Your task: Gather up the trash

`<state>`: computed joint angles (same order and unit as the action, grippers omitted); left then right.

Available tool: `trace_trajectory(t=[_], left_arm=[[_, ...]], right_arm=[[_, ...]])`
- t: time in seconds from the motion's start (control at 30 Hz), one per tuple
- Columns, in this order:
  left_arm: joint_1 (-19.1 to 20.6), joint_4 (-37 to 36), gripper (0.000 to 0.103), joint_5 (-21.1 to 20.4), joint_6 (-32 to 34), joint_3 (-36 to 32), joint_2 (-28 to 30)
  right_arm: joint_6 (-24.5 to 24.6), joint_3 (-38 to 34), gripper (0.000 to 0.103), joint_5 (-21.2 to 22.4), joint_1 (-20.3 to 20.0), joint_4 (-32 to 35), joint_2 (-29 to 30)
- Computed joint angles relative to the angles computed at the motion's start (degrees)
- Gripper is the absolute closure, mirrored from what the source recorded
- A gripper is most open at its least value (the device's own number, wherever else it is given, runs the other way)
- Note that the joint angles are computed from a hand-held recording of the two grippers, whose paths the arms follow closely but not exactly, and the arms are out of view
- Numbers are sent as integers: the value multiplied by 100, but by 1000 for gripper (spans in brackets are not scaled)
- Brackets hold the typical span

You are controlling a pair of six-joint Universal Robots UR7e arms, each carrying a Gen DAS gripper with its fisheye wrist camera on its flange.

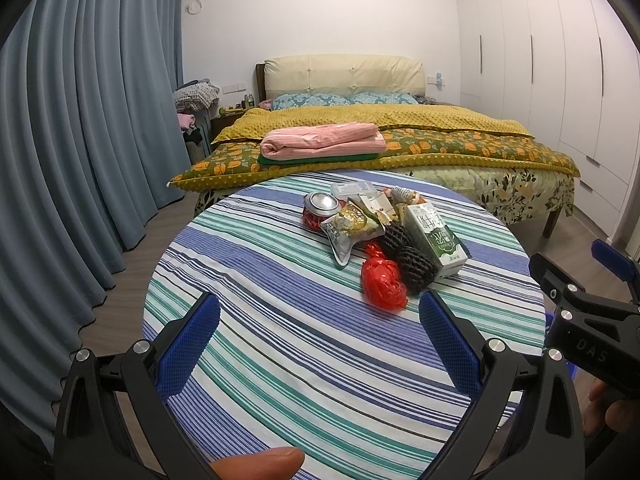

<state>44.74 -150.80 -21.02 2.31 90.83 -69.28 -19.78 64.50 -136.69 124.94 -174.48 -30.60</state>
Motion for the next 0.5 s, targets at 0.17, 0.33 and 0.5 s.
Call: trace_trajectory(t=[0.17,0.33,0.5], left_arm=[[-1,-69,4,11,44,44,-2],[9,-4,4,-73,-49,106,-59],[24,99,4,-127,-66,115,-72]], right_arm=[[4,-14,5,-6,4,4,17],[1,-17,5,-8,0,1,17],[5,47,5,20,-31,-9,-46]])
